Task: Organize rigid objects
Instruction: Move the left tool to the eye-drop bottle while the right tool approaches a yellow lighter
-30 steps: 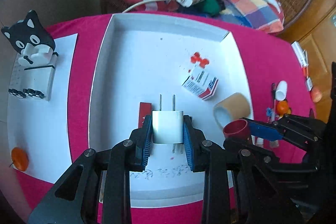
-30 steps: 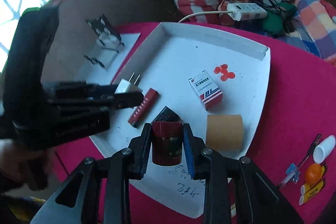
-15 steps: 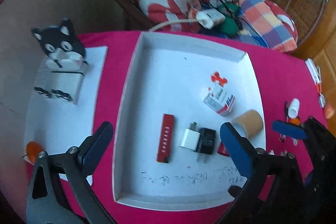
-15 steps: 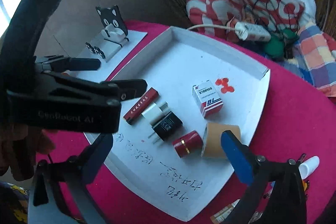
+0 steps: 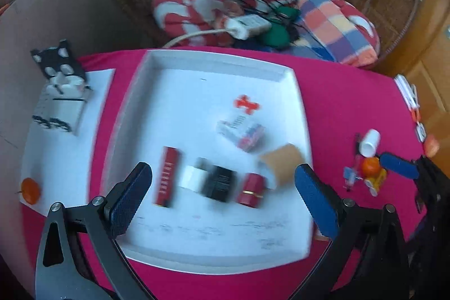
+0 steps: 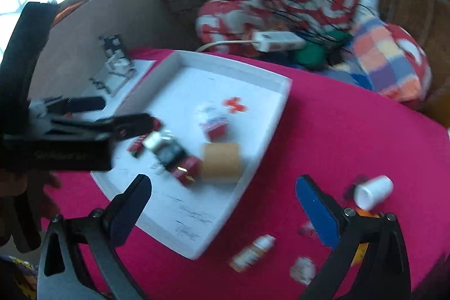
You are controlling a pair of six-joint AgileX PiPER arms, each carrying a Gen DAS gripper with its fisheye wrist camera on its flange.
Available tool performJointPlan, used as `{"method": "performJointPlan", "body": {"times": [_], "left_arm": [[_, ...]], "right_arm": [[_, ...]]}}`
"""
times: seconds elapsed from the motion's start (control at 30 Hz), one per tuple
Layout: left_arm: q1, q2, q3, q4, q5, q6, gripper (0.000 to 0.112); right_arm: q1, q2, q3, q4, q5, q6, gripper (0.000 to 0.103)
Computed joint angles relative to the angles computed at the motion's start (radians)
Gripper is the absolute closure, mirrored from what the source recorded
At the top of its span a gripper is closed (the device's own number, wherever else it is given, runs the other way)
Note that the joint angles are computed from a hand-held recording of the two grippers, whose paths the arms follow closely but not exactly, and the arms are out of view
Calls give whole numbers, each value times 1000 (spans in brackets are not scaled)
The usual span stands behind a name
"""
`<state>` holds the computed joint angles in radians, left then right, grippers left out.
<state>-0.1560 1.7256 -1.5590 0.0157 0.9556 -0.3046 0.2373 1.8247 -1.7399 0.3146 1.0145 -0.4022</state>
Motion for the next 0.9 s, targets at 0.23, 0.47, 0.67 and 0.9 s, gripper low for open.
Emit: {"method": "performJointPlan", "body": {"times": [0.23,0.47,0.67,0.9], "left_arm": [[-161,68,-90,-6,33,-39,10],[-249,154,-156,-52,99,-63,10],[-306,183,-131,-154,99,-13,10],[-315,202,-97,-180,92,-39,10]], "right_arm": [[-243,14,15,16,28,-64,0],[-416,122,-56,-27,94,-129,0],[-456,184,-105,2,150,-234,0],[-421,234,-137,-15,160,-334,0]]}}
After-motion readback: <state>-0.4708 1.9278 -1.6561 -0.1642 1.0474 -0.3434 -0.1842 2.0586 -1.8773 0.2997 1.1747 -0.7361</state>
